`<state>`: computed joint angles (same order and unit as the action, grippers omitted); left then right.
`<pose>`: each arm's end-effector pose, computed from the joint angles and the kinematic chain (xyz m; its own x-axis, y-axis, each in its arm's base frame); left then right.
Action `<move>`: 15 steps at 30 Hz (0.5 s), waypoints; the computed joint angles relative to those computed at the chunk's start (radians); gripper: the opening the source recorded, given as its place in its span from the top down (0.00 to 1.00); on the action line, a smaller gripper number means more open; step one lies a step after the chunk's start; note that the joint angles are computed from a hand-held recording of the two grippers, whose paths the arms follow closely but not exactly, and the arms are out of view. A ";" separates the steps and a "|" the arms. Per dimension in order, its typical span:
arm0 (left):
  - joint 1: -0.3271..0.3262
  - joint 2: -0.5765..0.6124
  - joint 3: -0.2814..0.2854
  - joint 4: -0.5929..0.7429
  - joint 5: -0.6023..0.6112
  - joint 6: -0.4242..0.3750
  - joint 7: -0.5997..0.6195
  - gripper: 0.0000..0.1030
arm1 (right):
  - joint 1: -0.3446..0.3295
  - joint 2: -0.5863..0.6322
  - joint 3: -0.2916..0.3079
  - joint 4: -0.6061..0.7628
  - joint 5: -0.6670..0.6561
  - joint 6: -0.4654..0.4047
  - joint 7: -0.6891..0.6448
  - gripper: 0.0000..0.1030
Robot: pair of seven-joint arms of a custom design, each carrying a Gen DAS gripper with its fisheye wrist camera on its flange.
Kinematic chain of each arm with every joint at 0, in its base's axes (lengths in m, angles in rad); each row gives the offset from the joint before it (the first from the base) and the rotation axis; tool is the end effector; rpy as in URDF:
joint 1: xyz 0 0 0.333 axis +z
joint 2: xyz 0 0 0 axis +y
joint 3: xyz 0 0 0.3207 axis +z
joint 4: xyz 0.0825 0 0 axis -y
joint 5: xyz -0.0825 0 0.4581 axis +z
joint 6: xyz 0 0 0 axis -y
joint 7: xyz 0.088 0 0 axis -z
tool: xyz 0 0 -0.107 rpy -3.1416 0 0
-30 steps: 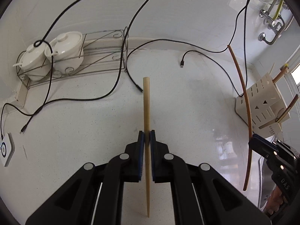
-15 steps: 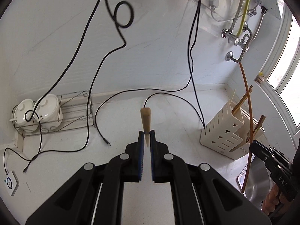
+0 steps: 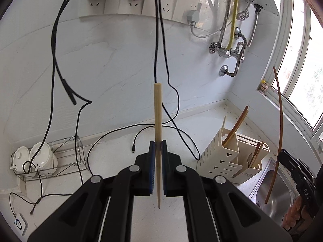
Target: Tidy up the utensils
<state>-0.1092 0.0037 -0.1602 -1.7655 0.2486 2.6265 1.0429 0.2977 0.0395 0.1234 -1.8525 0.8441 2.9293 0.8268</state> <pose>0.6611 -0.1884 0.6398 0.0233 -0.9869 0.1598 -0.6450 -0.1370 -0.7518 0.6459 0.2359 0.5850 0.4936 -0.8559 -0.1542 -0.4551 -0.1031 -0.8844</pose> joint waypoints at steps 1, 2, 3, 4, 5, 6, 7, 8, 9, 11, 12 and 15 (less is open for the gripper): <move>-0.002 0.007 -0.002 0.011 -0.002 0.000 0.007 0.95 | -0.002 -0.003 0.001 -0.003 0.032 0.016 -0.028 0.94; -0.005 0.013 -0.003 0.021 -0.006 0.000 0.015 0.95 | -0.005 -0.005 0.001 -0.005 0.067 0.031 -0.059 0.94; -0.008 0.021 -0.005 0.032 -0.004 0.000 0.017 0.95 | -0.007 -0.007 0.001 -0.006 0.102 0.047 -0.089 0.94; -0.012 0.026 -0.005 0.041 0.000 0.002 0.015 0.95 | -0.008 -0.008 -0.001 -0.004 0.118 0.056 -0.104 0.94; -0.017 0.035 -0.006 0.055 0.000 0.001 0.022 0.95 | -0.010 -0.011 -0.003 -0.005 0.145 0.069 -0.131 0.94; -0.022 0.042 -0.006 0.066 0.006 0.002 0.023 0.95 | -0.010 -0.013 -0.005 -0.005 0.157 0.078 -0.144 0.94; -0.027 0.051 -0.006 0.082 0.010 0.001 0.028 0.95 | -0.012 -0.014 -0.008 -0.005 0.170 0.088 -0.159 0.94; -0.032 0.061 -0.006 0.099 0.012 0.000 0.035 0.95 | -0.013 -0.016 -0.010 -0.006 0.191 0.101 -0.181 0.94; -0.038 0.072 -0.005 0.117 0.017 0.000 0.039 0.95 | -0.015 -0.017 -0.013 -0.005 0.202 0.108 -0.193 0.94; -0.049 0.092 -0.003 0.154 0.019 0.001 0.056 0.95 | -0.020 -0.018 -0.019 0.002 0.252 0.117 -0.237 0.94; -0.056 0.103 -0.002 0.173 0.022 0.003 0.063 0.95 | -0.023 -0.018 -0.022 0.007 0.280 0.120 -0.265 0.94; -0.077 0.144 0.001 0.245 0.027 0.001 0.093 0.95 | -0.034 -0.012 -0.026 0.032 0.395 0.134 -0.376 0.94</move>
<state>-0.1863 0.1478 -0.1590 -1.5207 0.2753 2.6279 1.1362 0.2641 0.0276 0.0975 -1.8206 1.2392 3.0631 0.4504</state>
